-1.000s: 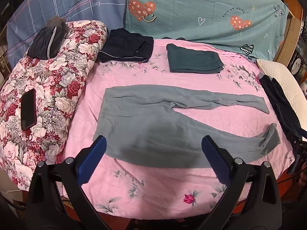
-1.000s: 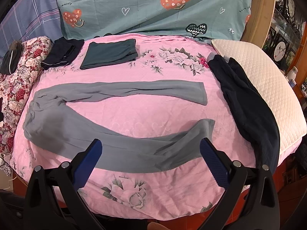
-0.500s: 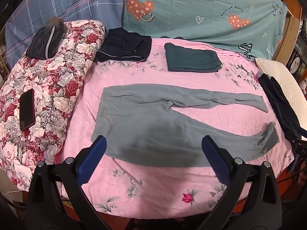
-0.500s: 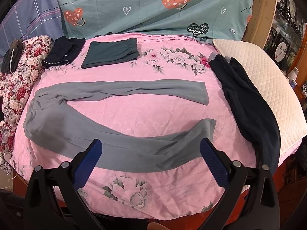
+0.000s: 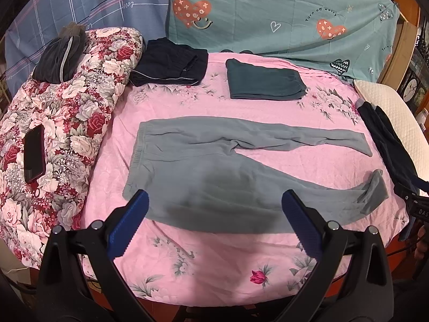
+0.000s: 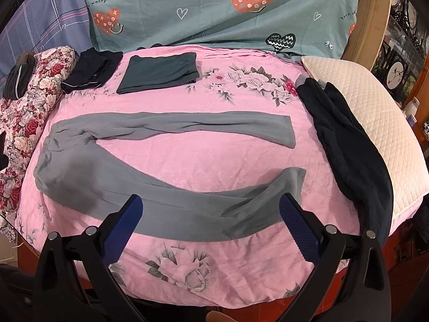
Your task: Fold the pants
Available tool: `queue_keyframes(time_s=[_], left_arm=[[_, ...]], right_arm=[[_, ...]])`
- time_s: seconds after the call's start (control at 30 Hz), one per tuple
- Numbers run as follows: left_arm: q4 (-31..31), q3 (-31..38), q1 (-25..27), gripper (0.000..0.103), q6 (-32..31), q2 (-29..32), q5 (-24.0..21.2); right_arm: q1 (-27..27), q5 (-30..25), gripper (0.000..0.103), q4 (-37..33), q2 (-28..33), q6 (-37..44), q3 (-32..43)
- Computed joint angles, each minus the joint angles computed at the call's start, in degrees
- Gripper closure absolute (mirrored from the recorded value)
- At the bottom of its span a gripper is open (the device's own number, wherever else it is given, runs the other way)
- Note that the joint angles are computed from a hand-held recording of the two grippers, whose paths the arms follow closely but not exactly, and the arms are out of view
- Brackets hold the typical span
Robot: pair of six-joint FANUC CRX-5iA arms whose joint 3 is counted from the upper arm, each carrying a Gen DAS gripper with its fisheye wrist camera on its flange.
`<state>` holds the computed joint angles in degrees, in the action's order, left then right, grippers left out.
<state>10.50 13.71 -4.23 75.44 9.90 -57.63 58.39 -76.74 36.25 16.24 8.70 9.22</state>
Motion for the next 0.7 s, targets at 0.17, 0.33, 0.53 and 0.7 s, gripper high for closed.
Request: queue_keyframes(time_s=[0.17,0.33,0.53,0.7], left_arm=[[0.0,-0.1,-0.2,0.002,-0.1,0.1,-0.1],[0.3,-0.3,-0.1,0.002,-0.1,0.1,0.0],[0.4,-0.1,0.2,0.002,0.0,0.4,-0.3],[0.5,-0.2,0.2,0.002,-0.2,0.4,-0.2]], right_arm=[[0.0,0.3,0.001,-0.1,0.2,0.0,0.1],[0.1,0.0,0.001,-0.4,0.6,0.4,0.8],[0.0,-0.2,0.001,-0.6,1.0,0.5,1.3],[-0.1,-0.2,0.001,-0.7,1.0,0.5,1.2]])
